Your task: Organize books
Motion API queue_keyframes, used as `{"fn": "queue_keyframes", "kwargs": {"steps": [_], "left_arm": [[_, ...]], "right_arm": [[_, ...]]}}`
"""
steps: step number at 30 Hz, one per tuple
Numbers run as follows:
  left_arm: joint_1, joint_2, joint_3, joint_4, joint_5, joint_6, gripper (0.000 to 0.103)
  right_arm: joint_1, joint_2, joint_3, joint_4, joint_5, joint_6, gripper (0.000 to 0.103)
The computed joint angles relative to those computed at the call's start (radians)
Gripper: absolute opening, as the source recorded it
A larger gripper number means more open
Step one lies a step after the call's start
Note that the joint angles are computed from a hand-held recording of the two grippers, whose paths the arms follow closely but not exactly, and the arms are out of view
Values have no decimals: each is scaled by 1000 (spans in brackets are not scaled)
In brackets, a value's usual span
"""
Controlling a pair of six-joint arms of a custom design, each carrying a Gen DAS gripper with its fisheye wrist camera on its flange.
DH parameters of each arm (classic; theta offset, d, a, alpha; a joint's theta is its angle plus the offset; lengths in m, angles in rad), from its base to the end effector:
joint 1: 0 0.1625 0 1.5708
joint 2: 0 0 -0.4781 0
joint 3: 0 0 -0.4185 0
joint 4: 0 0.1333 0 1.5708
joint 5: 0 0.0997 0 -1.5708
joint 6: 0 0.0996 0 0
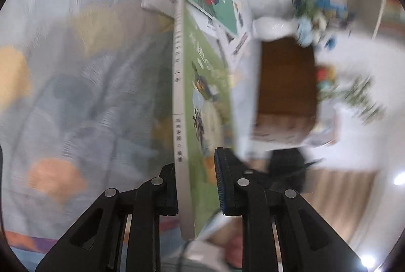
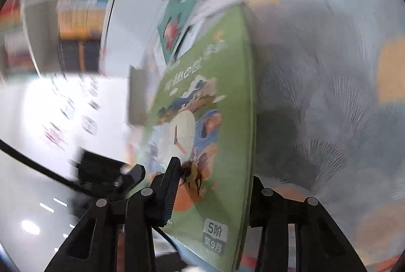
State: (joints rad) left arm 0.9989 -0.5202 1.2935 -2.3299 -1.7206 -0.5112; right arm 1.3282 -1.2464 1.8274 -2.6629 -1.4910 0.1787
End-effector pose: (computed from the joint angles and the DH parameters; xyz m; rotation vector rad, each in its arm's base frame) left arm -0.3402 -0.7474 0.0079 -0.0900 -3.0162 -0.1351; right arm -0.0161 -0.6530 0.3481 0.5926 2.9202 -0.7818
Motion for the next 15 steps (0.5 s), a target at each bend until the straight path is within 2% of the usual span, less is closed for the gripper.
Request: {"fn": "queue_keyframes", "kwargs": {"steps": [2, 3, 7, 9, 12, 15], "left_arm": [[-31, -18, 11, 33, 89, 87, 19], [-38, -24, 16, 35, 106, 107, 19], [-58, -69, 57, 33, 147, 176, 20], [-63, -98, 80, 19, 167, 209, 20], [-51, -149, 107, 8, 160, 221, 21], [-38, -188, 119, -14, 161, 216, 21]], "right_arm": [[47, 5, -10, 9, -100, -61, 41], [71, 7, -13, 13, -150, -88, 41], [133, 9, -1, -10, -241, -140, 42], [186, 16, 4, -35, -315, -195, 42], [231, 21, 5, -40, -343, -242, 42], [263, 47, -29, -20, -326, -241, 42]]}}
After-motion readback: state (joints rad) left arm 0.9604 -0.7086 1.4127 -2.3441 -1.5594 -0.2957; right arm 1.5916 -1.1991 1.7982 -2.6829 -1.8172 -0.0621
